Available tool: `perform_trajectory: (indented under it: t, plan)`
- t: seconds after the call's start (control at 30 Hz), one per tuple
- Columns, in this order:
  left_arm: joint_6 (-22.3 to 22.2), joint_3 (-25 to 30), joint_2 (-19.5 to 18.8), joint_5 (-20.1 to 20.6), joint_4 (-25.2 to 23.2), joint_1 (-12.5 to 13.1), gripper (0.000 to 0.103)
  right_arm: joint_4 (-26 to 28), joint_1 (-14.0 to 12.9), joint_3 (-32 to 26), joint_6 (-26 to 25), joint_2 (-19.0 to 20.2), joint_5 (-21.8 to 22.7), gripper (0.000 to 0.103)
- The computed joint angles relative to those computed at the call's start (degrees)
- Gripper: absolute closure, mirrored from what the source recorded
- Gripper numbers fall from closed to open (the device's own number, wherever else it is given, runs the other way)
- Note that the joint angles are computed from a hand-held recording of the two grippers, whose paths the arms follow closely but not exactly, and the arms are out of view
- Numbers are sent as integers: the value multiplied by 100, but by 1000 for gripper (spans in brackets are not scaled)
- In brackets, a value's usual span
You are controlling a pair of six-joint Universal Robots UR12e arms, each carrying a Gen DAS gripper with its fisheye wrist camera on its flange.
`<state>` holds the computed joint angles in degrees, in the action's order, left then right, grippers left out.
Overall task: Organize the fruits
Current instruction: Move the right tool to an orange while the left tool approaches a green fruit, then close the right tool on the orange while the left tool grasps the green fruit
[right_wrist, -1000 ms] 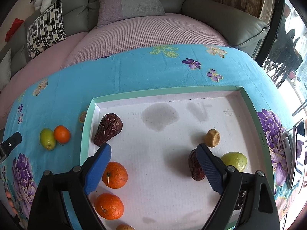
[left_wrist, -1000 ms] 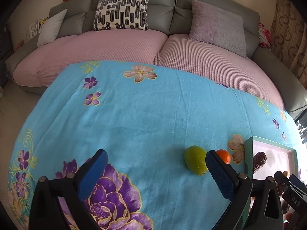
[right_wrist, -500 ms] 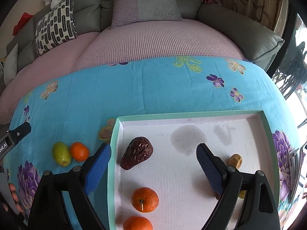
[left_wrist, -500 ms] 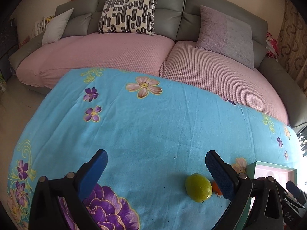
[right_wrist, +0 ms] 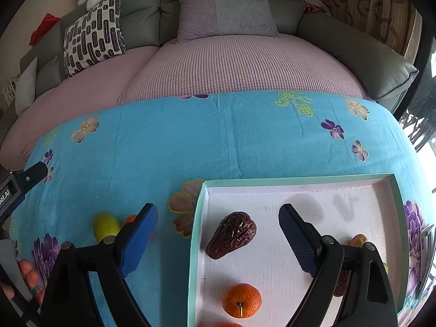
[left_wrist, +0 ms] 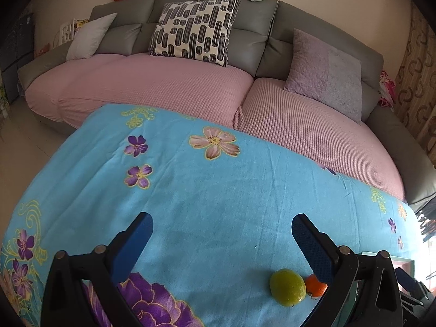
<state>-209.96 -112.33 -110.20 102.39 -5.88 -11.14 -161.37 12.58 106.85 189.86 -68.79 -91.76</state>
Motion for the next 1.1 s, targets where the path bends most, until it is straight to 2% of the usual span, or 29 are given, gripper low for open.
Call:
perform_trajectory:
  t: [0.23, 0.27, 0.3, 0.37, 0.53, 0.67, 0.8, 1.1]
  plan:
    - [43, -84, 58, -382, -8, 105, 0, -373, -28, 92, -34, 5, 258, 13]
    - [10, -68, 68, -330, -92, 94, 0, -392, -31, 95, -44, 10, 308, 17]
    - [-12, -65, 74, -304, -115, 88, 0, -421, -36, 97, -53, 16, 382, 27]
    - [-5, -70, 66, -365, -85, 98, 0, -468, -38, 98, -73, 25, 494, 40]
    - [13, -14, 8, -509, -280, 89, 0, -483, 23, 68, -282, 58, 607, 58]
    - [-143, -5, -24, -726, -417, 105, 0, -369, 83, 0, -433, 130, 735, 58]
    - [-176, 6, -44, -709, -530, 86, 1, -181, 142, -68, -584, 201, 817, 68]
    - [-396, -41, -55, -671, -562, 113, 1, 31, 204, -138, -851, 323, 1204, 72]
